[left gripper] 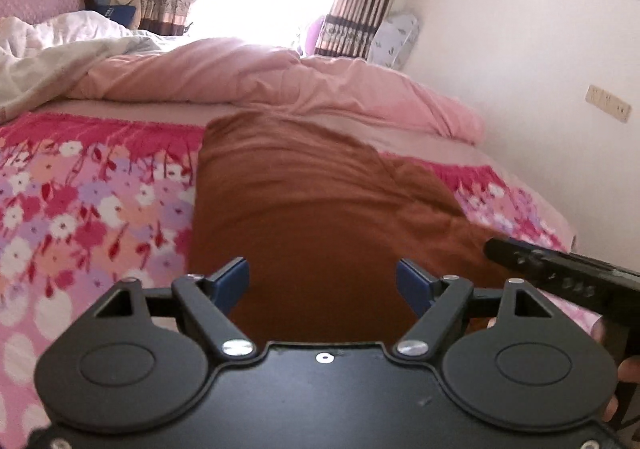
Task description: Fold large clothes
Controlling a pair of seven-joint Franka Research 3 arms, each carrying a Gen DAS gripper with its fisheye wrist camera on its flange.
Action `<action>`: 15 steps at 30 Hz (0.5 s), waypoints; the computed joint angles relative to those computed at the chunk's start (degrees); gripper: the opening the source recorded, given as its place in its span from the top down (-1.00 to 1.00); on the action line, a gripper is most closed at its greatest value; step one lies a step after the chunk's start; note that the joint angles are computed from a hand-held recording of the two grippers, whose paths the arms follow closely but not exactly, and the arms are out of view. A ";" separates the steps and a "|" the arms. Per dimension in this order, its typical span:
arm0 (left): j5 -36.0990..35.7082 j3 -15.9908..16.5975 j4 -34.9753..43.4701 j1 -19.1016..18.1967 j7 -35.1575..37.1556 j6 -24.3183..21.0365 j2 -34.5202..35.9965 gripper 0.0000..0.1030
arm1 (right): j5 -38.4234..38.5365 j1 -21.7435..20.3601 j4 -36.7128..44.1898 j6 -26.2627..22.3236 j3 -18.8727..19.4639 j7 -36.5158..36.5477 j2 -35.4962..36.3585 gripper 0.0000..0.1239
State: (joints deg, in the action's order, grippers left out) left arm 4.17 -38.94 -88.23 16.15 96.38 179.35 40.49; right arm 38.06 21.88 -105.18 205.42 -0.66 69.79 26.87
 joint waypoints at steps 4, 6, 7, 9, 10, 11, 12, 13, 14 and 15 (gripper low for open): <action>-0.44 5.53 2.67 -4.86 -2.11 -2.07 1.79 -0.55 | 12.79 8.04 3.60 -2.65 -7.98 -7.47 3.45 0.53; -0.68 4.20 3.29 -3.90 -0.76 -2.08 3.35 -0.58 | 10.71 4.57 3.57 -3.18 -4.86 -5.21 4.16 0.64; -0.73 3.40 3.43 -3.31 0.01 -1.54 4.16 -0.60 | 9.59 3.26 3.14 -2.83 -3.47 -3.87 4.22 0.67; -0.61 3.11 2.88 -2.99 0.37 -1.27 3.91 -0.61 | 5.83 0.10 2.16 -1.77 -0.37 -0.74 4.34 0.68; -0.51 2.98 2.80 -2.87 0.53 -1.35 3.81 -0.61 | 4.81 -0.42 1.65 -1.24 0.22 0.30 4.19 0.68; -0.51 2.91 2.92 -2.82 0.62 -1.57 3.87 -0.61 | 4.50 -0.23 1.48 -1.06 0.01 0.67 4.15 0.68; -0.65 2.68 2.22 -2.52 0.62 -1.50 3.29 -0.61 | 4.63 0.28 1.39 -1.20 -0.55 0.63 4.06 0.68; -0.72 2.65 2.09 -2.47 0.65 -1.42 3.20 -0.61 | 4.54 0.43 1.27 -1.25 -0.72 0.86 3.95 0.68; -0.77 2.54 1.67 -2.29 0.65 -1.32 2.80 -0.60 | 4.47 0.50 1.05 -1.30 -0.76 1.18 3.74 0.68; -0.78 2.89 1.52 -2.48 0.45 -1.27 2.43 -0.59 | 4.78 0.96 1.09 -1.49 -1.21 1.15 3.70 0.68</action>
State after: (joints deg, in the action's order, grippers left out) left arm 3.39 -36.04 -86.71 13.67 96.83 178.08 42.92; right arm 42.84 22.83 -104.09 203.93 -1.87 70.94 30.57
